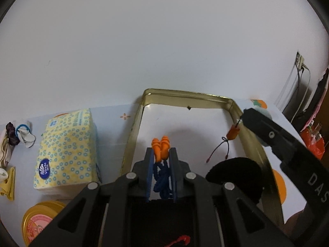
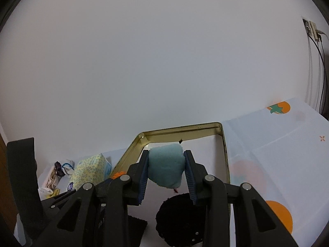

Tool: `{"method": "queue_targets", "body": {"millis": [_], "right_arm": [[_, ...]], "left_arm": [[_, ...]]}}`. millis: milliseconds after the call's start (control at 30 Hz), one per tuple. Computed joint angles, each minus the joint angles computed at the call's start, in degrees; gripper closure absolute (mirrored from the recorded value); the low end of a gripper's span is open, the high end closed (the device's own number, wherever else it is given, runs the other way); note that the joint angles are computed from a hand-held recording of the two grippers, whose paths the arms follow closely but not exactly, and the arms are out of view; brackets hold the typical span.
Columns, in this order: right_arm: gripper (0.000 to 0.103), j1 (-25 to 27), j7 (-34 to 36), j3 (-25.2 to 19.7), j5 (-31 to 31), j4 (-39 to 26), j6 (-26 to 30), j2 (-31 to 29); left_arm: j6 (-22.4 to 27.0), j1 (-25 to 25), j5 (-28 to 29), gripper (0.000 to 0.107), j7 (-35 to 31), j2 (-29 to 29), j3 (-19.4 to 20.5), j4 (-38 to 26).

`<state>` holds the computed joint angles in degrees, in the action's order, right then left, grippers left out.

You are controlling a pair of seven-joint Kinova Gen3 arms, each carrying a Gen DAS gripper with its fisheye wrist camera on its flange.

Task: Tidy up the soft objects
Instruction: 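Release the teal plush and earplugs into the gold tray, opening both grippers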

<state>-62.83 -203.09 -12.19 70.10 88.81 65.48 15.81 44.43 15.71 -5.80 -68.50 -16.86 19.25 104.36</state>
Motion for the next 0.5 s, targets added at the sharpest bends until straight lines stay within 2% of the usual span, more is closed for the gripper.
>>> {"method": "queue_targets", "body": {"millis": [67, 167, 300, 500], "right_arm": [[0.067, 0.22, 1.28, -0.02, -1.03, -0.77, 0.21, 0.33], [0.067, 0.35, 2.50, 0.19, -1.82, -1.21, -0.27, 0.48], [0.067, 0.70, 4.42, 0.48, -2.85, -1.73, -1.50, 0.59], [0.065, 3.41, 9.78, 0.64, -5.13, -0.70, -9.19, -0.49]], "left_arm": [[0.49, -0.81, -1.43, 0.095, 1.27, 0.43, 1.20, -0.17], [0.81, -0.35, -1.23, 0.095, 1.42, 0.96, 0.46, -0.39], [1.43, -0.68, -3.30, 0.095, 2.85, 0.90, 1.61, -0.40], [3.06, -0.89, -5.76, 0.095, 4.45, 0.69, 2.86, -0.67]]}}
